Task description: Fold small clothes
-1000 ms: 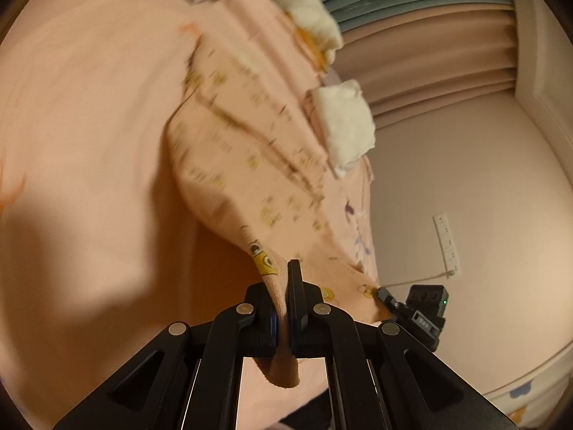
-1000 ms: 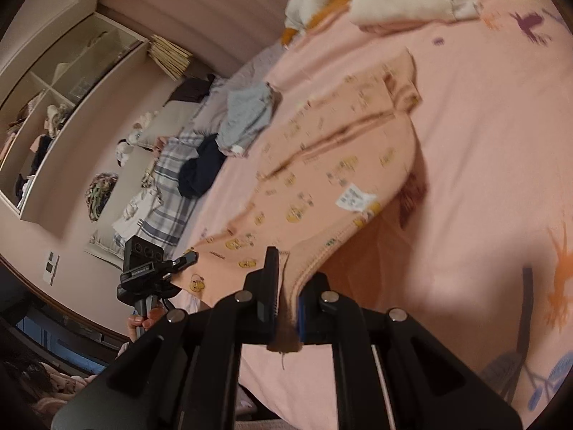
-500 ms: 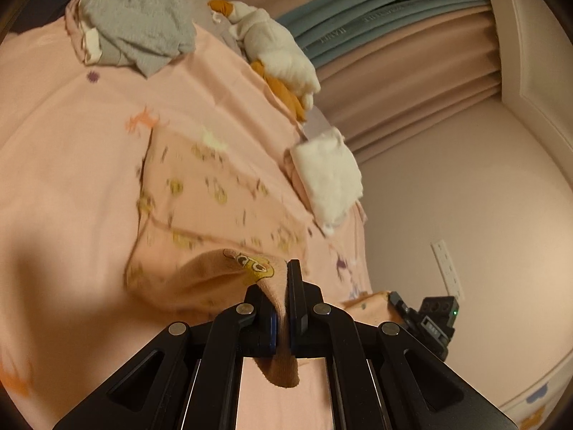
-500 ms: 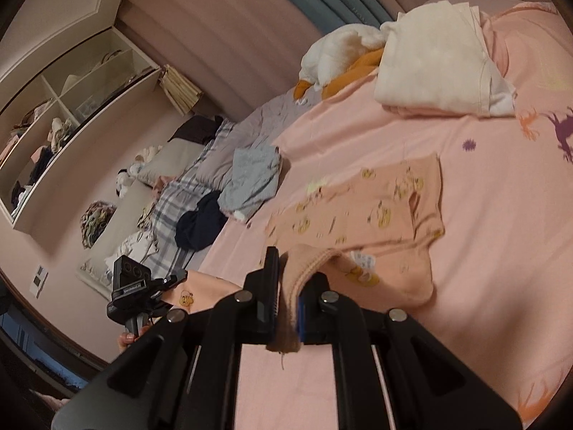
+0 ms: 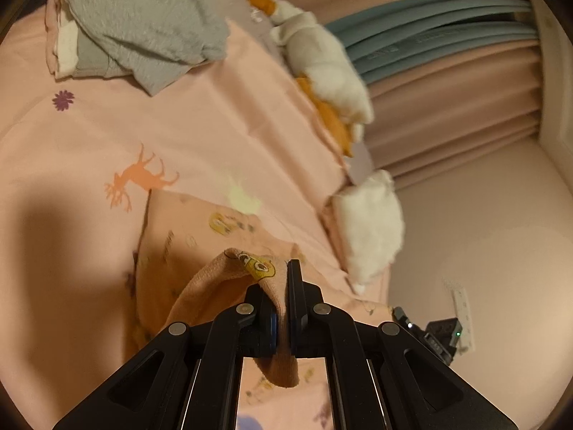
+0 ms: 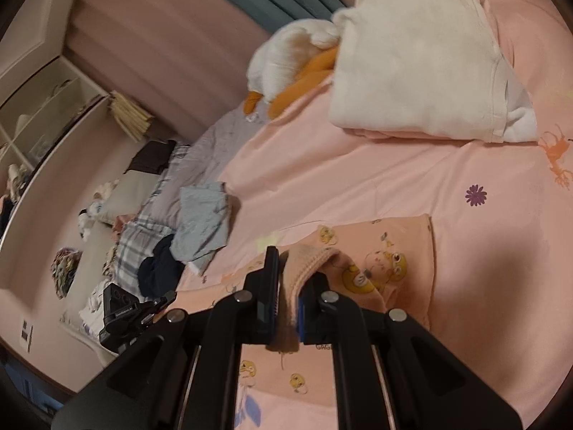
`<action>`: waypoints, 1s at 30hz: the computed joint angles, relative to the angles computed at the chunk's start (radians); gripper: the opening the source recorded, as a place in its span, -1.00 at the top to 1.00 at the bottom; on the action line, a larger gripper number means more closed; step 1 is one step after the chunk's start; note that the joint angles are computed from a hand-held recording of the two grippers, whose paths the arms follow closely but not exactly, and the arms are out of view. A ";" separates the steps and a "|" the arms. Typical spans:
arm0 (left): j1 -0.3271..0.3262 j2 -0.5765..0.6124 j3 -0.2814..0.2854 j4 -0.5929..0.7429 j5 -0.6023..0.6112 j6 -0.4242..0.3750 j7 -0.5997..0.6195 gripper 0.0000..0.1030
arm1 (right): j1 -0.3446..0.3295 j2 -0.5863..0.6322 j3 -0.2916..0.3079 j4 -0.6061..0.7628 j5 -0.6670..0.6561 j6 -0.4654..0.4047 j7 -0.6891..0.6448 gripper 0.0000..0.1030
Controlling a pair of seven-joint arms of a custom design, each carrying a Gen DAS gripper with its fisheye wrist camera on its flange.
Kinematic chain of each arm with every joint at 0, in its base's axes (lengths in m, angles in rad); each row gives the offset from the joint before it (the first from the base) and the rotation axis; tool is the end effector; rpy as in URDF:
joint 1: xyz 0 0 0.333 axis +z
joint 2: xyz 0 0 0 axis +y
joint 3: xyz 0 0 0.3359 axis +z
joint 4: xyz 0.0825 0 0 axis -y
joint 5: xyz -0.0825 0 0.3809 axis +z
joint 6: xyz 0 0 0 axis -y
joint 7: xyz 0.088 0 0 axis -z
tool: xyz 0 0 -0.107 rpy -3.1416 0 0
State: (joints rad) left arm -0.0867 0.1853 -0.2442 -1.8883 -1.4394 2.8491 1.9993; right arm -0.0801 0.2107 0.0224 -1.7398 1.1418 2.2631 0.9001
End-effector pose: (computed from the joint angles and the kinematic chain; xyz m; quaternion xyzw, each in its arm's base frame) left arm 0.6168 -0.1461 0.4821 0.7471 -0.4245 0.5043 0.0852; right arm 0.6578 -0.0153 0.5193 -0.6092 0.6278 0.0717 0.4791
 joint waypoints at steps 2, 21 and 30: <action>-0.003 0.053 0.013 0.035 0.091 -0.011 -0.093 0.98 | 0.012 0.061 -0.001 0.057 -0.066 0.004 0.068 0.82; 0.143 0.245 -0.067 0.193 0.026 -0.067 -0.429 -0.17 | -0.136 0.331 0.124 0.323 -0.058 -0.073 0.598 0.05; 0.122 0.125 -0.027 0.070 -0.011 0.093 -0.349 -0.17 | -0.103 0.204 0.093 0.226 -0.168 -0.007 0.377 0.03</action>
